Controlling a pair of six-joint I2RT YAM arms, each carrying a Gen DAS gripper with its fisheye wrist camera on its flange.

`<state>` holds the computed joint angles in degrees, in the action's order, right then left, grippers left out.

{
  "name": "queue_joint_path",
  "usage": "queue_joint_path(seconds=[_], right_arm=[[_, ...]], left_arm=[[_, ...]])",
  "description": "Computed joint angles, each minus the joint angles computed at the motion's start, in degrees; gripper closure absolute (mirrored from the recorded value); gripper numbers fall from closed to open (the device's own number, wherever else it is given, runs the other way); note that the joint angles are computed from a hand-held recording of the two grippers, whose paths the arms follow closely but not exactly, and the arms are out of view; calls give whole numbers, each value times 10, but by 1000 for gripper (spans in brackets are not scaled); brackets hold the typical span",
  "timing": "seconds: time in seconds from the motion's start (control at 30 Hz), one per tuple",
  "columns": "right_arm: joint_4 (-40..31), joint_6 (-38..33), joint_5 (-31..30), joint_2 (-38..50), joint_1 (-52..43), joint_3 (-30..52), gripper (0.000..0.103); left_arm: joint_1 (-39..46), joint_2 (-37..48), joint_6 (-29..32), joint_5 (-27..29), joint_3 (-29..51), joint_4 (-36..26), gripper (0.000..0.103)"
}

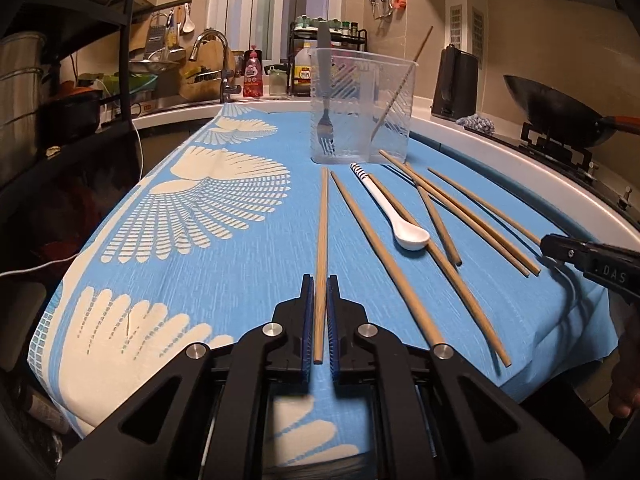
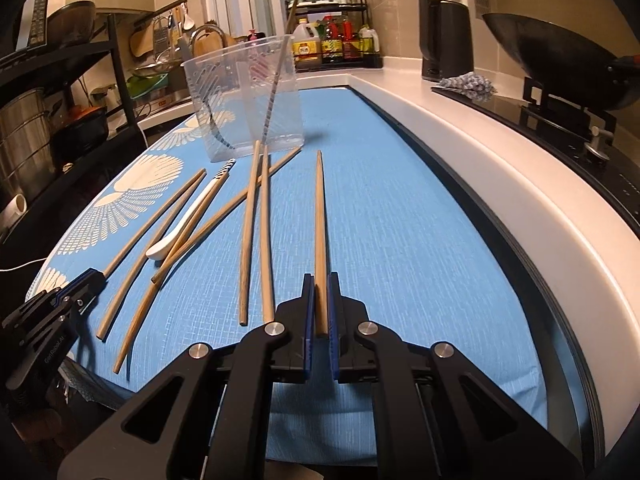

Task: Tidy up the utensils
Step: 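Grasp a wooden chopstick with left tool while right tool grasps another chopstick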

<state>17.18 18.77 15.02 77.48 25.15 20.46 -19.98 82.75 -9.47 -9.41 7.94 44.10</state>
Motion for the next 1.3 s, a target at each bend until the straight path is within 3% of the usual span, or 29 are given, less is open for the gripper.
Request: queue_joint_path(seconds=[0.5,0.67,1.03,1.3], right_arm=[[41,-4,-1,30,-6,-9,91],[48,-2,1,29,-4,-14,96],[44,17,21,18,4,-24,96],[54,7,15,23,3,-24,94]], left_arm=[[-18,23,-9,-37,-2,35,95],[-15,23,-9,-29,-1,33,95],[24,19,-6,7,-14,51,96],[11,26,-1,-15,-12,55,96]])
